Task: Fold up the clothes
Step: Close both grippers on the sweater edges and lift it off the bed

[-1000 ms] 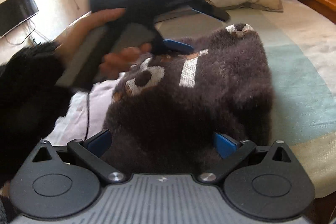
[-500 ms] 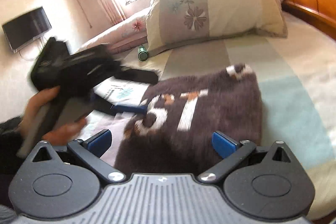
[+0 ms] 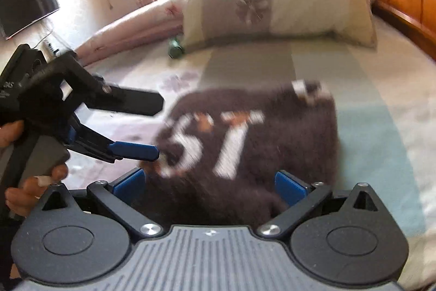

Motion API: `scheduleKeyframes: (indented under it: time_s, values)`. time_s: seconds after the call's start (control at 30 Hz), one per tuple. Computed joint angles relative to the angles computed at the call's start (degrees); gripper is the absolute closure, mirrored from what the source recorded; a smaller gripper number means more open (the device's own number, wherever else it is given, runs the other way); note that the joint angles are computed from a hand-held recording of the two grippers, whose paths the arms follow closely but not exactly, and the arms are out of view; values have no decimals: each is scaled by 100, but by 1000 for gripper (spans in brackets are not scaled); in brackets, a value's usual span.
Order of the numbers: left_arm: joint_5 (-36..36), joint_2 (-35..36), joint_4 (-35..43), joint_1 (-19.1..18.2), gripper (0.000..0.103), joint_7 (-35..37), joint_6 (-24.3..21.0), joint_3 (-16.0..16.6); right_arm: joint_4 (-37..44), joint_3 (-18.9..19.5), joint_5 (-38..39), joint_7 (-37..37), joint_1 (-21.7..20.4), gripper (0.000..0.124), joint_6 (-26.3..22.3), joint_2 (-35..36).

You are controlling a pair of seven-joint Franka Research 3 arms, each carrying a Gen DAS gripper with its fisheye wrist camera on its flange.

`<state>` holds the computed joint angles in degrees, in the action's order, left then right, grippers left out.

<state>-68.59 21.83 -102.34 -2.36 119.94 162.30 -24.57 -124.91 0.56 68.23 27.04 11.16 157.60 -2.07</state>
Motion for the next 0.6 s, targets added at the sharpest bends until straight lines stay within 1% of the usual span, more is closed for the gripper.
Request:
scheduleKeyframes:
  time_s: [0.07,0.1,0.13,0.17,0.2,0.23,0.27,0.3,0.37,0.43,0.47,0.53,0.6]
  values:
    - [703,-185,-240,-264,1,-607,370,261,113,51,-51,-17,50,21,-54,54]
    - [830,-262,-365,-253,1,-737,494,256,167,78,-162,97,72,21,-85,144]
    - [653,-285,-421,-108,1,-598,554,105,205,103,-425,366,82,21,-124,250]
    - [303,-275,-428,80,1,-302,561,-91,244,118,-807,767,84,21,-147,388]
    - [-68,-278,-437,227,1,3,533,-224,251,133,-992,986,78,21,-100,488]
    - [-449,-292,-449,329,1,304,472,-291,228,155,-1027,1060,64,21,-11,548]
    - [-685,-291,-451,336,1,509,453,-280,207,177,-1063,1135,52,21,77,610]
    - [-717,-278,-450,263,1,575,502,-212,193,194,-1008,1119,15,21,45,590]
    - [-654,-248,-444,90,1,603,623,-52,190,171,-999,1209,-64,21,-190,446]
    - [-768,-215,-425,61,1,777,669,-20,200,109,-848,1225,-141,21,-395,319]
    - [-1001,-235,-445,109,1,1020,636,-54,210,58,-720,1156,-192,21,-520,258]
    - [-1248,-281,-503,73,1,1230,538,23,177,-44,-540,1101,-280,21,-564,146]
    - [-1626,-296,-534,69,1,1472,375,107,246,-177,-543,1410,-413,21,-624,172]
